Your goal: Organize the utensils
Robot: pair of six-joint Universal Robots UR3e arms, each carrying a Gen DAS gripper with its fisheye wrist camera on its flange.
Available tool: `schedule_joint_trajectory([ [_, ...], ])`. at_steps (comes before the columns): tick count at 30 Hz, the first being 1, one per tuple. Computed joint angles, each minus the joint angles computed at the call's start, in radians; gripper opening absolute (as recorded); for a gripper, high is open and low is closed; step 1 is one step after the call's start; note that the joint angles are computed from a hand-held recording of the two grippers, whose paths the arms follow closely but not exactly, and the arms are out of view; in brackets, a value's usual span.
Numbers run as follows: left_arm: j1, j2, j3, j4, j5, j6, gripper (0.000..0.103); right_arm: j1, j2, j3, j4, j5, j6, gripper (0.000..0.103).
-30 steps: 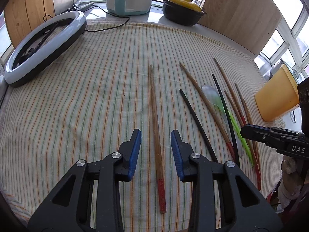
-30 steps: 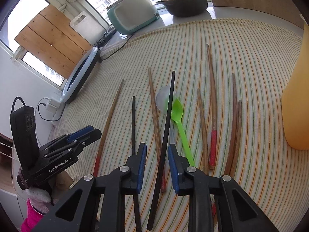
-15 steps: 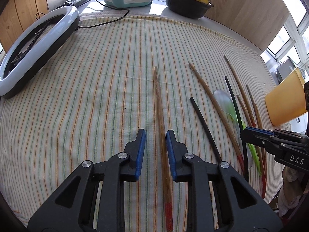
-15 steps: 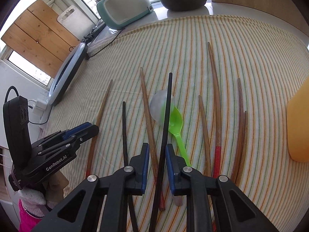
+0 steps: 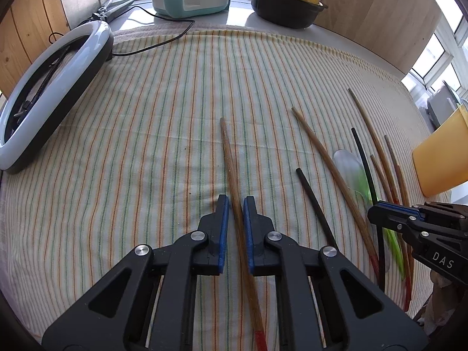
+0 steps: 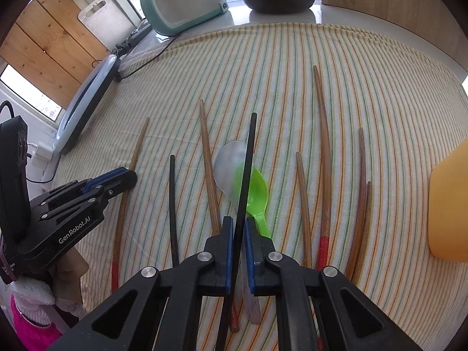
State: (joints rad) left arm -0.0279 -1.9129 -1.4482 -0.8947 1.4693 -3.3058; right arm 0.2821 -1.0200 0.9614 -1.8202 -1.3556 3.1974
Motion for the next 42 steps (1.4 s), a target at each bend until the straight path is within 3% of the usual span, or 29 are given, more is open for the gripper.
schedule_joint_trajectory([
  [15,0.058,0.124,-0.097,0.047,-0.106,-0.02,0.005,-0.044,-0.167,0.176,-0.094,0.088,-0.03,0.004],
  [20,0.043,0.167,-0.102,0.063,-0.084,-0.017,0.004,-0.067,-0.24,0.245,-0.125,0.109,-0.044,0.003],
  [29,0.031,0.113,-0.021,-0.075,-0.077,0.02,0.004,-0.069,-0.258,0.265,-0.137,0.1,-0.052,0.004],
  [33,0.026,0.132,-0.054,-0.049,-0.086,0.028,0.025,-0.074,-0.261,0.276,-0.142,0.104,-0.056,0.004],
  [42,0.022,0.128,-0.073,-0.031,-0.088,0.019,0.025,-0.077,-0.256,0.275,-0.145,0.1,-0.057,0.004],
])
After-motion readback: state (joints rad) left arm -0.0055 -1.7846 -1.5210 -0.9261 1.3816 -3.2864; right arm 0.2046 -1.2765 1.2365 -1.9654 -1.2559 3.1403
